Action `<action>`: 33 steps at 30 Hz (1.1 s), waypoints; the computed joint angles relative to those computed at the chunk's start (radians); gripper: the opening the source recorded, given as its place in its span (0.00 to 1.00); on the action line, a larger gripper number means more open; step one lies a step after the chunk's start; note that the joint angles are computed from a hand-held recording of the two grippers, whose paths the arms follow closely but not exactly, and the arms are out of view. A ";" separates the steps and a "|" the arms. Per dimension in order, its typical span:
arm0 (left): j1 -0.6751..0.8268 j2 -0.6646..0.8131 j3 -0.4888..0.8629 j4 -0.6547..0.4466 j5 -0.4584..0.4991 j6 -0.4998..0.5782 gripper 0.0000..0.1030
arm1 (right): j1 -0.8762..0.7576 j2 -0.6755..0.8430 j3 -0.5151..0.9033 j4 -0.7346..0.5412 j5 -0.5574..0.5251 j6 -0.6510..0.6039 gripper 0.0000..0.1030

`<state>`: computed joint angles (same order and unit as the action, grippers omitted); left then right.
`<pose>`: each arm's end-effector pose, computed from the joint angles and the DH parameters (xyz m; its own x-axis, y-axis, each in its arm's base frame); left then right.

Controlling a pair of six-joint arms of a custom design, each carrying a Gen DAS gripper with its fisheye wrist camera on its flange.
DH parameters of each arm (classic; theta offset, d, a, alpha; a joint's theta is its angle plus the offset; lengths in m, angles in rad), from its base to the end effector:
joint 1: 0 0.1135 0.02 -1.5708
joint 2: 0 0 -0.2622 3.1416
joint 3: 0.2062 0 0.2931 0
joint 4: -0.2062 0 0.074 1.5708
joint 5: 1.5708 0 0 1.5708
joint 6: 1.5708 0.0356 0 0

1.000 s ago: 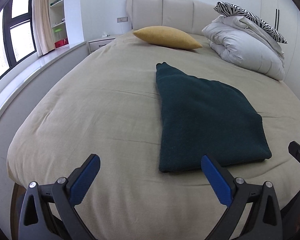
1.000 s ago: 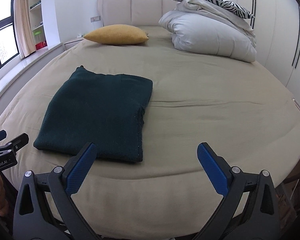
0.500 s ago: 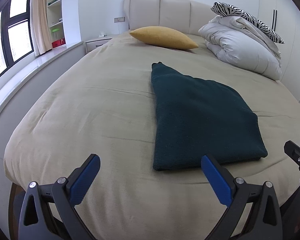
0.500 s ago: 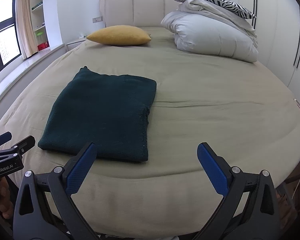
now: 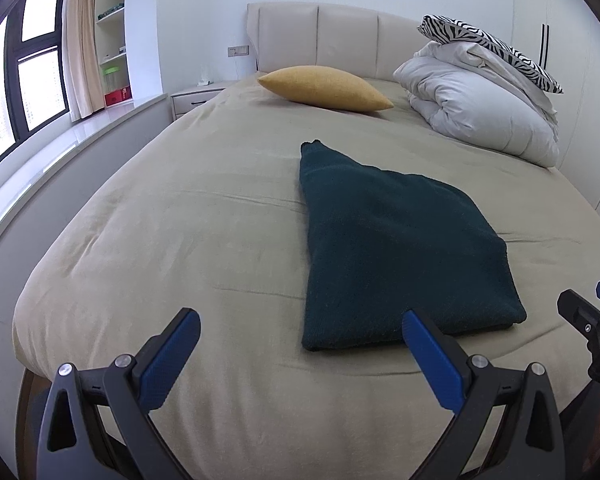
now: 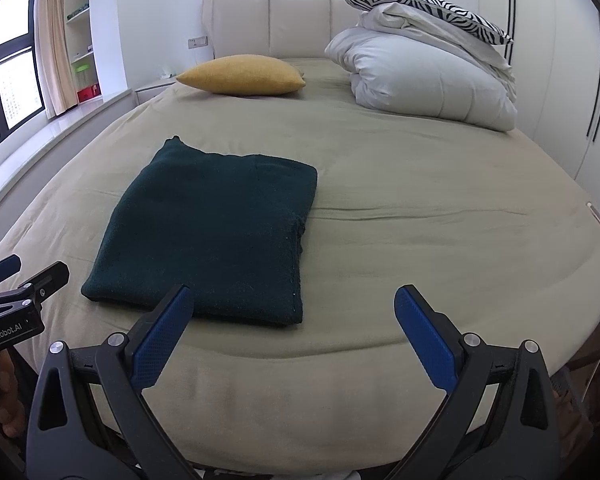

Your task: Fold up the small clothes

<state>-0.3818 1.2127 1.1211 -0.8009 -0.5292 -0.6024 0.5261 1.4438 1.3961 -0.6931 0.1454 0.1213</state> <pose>0.2712 -0.0895 0.3110 -0.6111 -0.2817 -0.7398 -0.3866 0.9217 -0.0316 0.3112 0.1747 0.3461 -0.6283 -0.2264 -0.7443 -0.3308 0.9437 -0.0078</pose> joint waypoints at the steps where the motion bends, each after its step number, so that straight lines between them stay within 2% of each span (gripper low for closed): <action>1: -0.001 0.000 -0.001 0.001 0.000 -0.002 1.00 | -0.001 0.000 0.001 -0.001 0.000 0.002 0.99; 33: -0.027 -0.011 -0.010 0.012 -0.041 -0.010 1.00 | 0.012 -0.022 -0.009 0.011 0.014 0.028 0.99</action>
<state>-0.4086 1.2016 1.1108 -0.7891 -0.5703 -0.6125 0.5381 1.4215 1.3869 -0.6824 0.1595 0.1489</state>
